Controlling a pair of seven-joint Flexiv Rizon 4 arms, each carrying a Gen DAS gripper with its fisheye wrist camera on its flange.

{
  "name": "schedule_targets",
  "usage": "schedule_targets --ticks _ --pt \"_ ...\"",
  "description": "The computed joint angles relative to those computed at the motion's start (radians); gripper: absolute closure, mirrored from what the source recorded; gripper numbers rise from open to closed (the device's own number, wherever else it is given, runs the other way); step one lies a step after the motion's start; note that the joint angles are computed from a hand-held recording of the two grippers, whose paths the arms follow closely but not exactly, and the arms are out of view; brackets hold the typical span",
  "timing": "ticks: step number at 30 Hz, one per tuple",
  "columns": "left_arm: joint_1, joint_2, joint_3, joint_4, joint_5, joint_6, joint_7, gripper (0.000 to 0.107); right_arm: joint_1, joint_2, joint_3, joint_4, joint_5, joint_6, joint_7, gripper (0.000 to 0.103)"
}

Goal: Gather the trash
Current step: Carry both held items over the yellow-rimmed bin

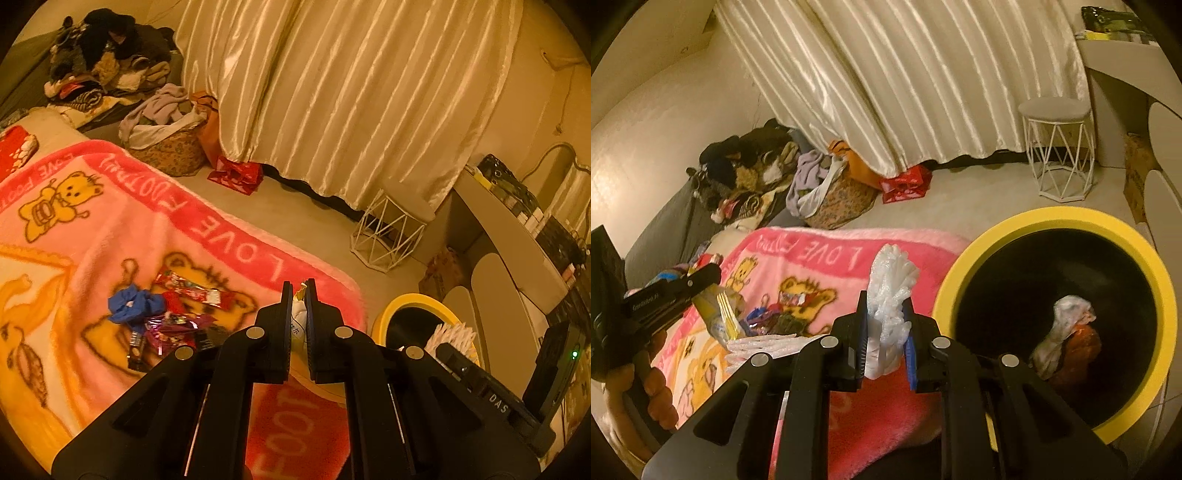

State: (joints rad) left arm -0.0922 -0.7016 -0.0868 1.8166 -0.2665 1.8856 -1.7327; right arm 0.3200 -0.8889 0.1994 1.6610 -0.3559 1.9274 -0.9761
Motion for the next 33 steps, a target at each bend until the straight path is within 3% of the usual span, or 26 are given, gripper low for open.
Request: schedule_targets --ticks 10,22,33 --pt "-0.099 -0.032 0.065 -0.081 -0.027 -0.062 0.042 0.103 0.053 0.027 -0.112 0.025 0.108 0.059 -0.015 0.087" --pt "-0.188 -0.085 0.118 -0.192 -0.039 -0.138 0.078 0.103 0.027 0.024 -0.134 0.03 0.178 0.091 -0.003 0.087" --pt "-0.254 -0.142 0.166 -0.292 -0.017 -0.204 0.079 0.103 0.081 0.019 -0.236 0.027 0.284 0.09 -0.016 0.087"
